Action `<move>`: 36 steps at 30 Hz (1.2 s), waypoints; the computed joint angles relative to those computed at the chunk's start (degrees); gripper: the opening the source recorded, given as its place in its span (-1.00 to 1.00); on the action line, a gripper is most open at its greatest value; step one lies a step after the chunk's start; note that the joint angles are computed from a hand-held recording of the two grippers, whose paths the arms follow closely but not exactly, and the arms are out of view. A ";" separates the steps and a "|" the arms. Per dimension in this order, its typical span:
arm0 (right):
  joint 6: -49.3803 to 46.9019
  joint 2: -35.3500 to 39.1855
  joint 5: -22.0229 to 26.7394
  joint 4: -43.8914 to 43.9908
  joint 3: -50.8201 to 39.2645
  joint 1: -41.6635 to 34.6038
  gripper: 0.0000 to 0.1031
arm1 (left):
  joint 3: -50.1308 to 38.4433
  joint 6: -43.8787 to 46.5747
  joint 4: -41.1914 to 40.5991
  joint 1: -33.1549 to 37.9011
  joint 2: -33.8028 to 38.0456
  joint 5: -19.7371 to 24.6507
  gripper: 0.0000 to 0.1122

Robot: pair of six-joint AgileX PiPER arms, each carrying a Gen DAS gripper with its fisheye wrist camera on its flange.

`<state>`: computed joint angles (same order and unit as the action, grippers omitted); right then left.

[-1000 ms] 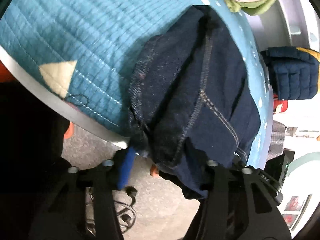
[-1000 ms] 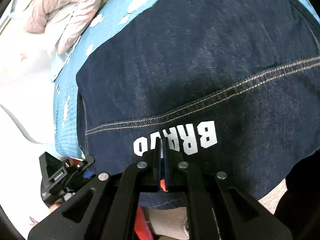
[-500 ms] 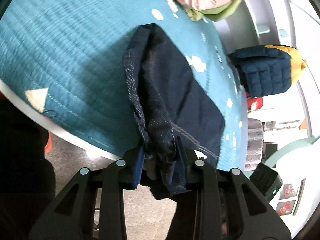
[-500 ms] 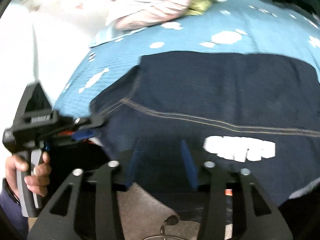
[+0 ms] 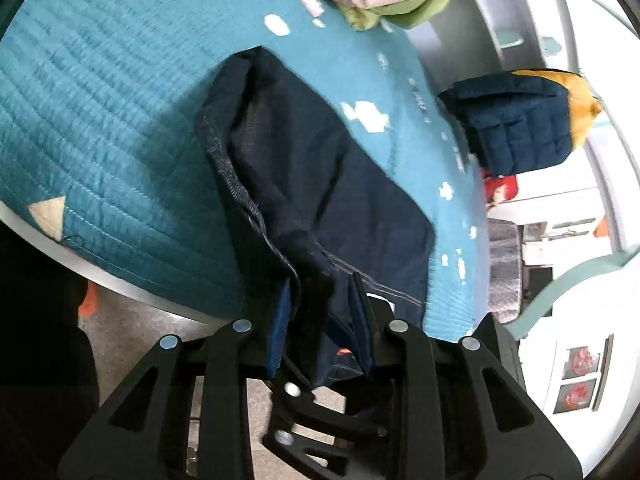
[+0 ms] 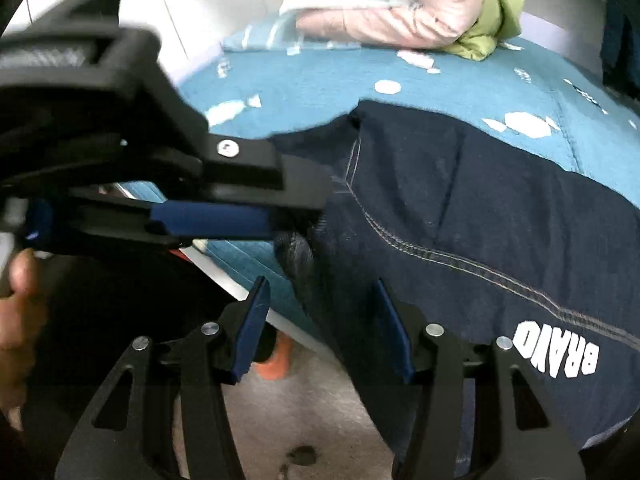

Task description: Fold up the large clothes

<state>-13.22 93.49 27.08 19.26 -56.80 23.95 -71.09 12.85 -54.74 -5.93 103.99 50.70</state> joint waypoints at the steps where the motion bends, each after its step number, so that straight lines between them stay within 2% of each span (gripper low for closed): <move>1: 2.04 1.36 -0.11 -1.90 -1.00 0.56 0.00 | -0.23 -0.58 0.48 0.18 0.43 -0.09 -0.52; 2: 2.26 2.65 0.22 -1.50 -2.06 0.26 -0.01 | 0.22 0.41 -0.44 0.74 0.75 0.41 -0.52; 3: 1.02 3.10 0.12 0.19 -2.19 -0.36 -0.12 | 0.37 0.90 -0.91 1.18 0.71 1.12 -0.52; 5: 0.40 4.23 1.08 2.02 -3.64 -1.56 -0.40 | 0.88 1.97 -1.35 1.56 0.25 1.58 -0.52; 6: 0.29 4.22 1.43 2.32 -3.99 -1.89 -0.60 | 1.31 3.10 -2.50 1.98 -0.16 2.11 -0.52; 8: 0.05 3.58 2.18 2.74 -4.20 -2.83 -0.72 | 2.91 6.87 -6.39 3.27 -1.74 3.10 -0.49; 9: -1.52 3.13 3.01 5.37 -4.10 -4.24 -0.75 | 3.15 8.34 -7.84 3.74 -2.19 3.61 -0.39; 12: -4.63 2.03 6.71 14.90 -4.12 -9.45 -0.77 | 4.76 14.97 -13.81 6.11 -4.94 5.31 -0.21; 15: -7.69 -1.06 10.28 23.99 -2.41 -14.85 -0.77 | 5.58 13.74 -12.28 7.36 -7.59 1.70 -0.10; 19: -10.45 -5.37 14.61 31.82 -0.02 -21.17 -0.77 | 0.44 -4.08 8.70 2.88 -4.70 -3.57 -0.04; 20: -10.90 -6.64 15.83 33.48 0.64 -22.98 -0.77 | -1.46 -7.53 13.76 1.06 -3.40 -3.63 -0.04; 22: -11.66 -8.49 18.20 36.55 1.49 -26.57 -0.77 | -4.80 -11.57 18.30 -2.36 0.28 -2.90 -0.04; 26: -12.40 -12.43 22.99 39.12 2.27 -34.03 -0.77 | -9.00 -11.89 14.51 -8.61 4.77 -3.90 -0.04; 28: -12.55 -14.48 25.89 39.56 2.42 -38.81 -0.77 | -13.87 -13.04 16.55 -13.26 6.62 -3.41 -0.04; 30: -13.41 -16.69 28.69 39.85 3.14 -44.83 -0.77 | -19.84 -17.05 21.97 -17.95 8.46 -2.82 -0.04; 34: -15.91 -18.29 35.64 39.15 3.58 -58.62 -0.77 | -27.12 -17.20 22.63 -22.24 11.75 0.21 -0.04; 36: -17.87 -18.57 37.32 38.67 4.18 -64.06 -0.77 | -30.53 -18.44 24.33 -24.90 14.00 1.43 -0.03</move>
<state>-31.09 74.92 64.41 57.94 -52.62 -40.11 -101.62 -5.58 -30.41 -30.83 117.98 52.13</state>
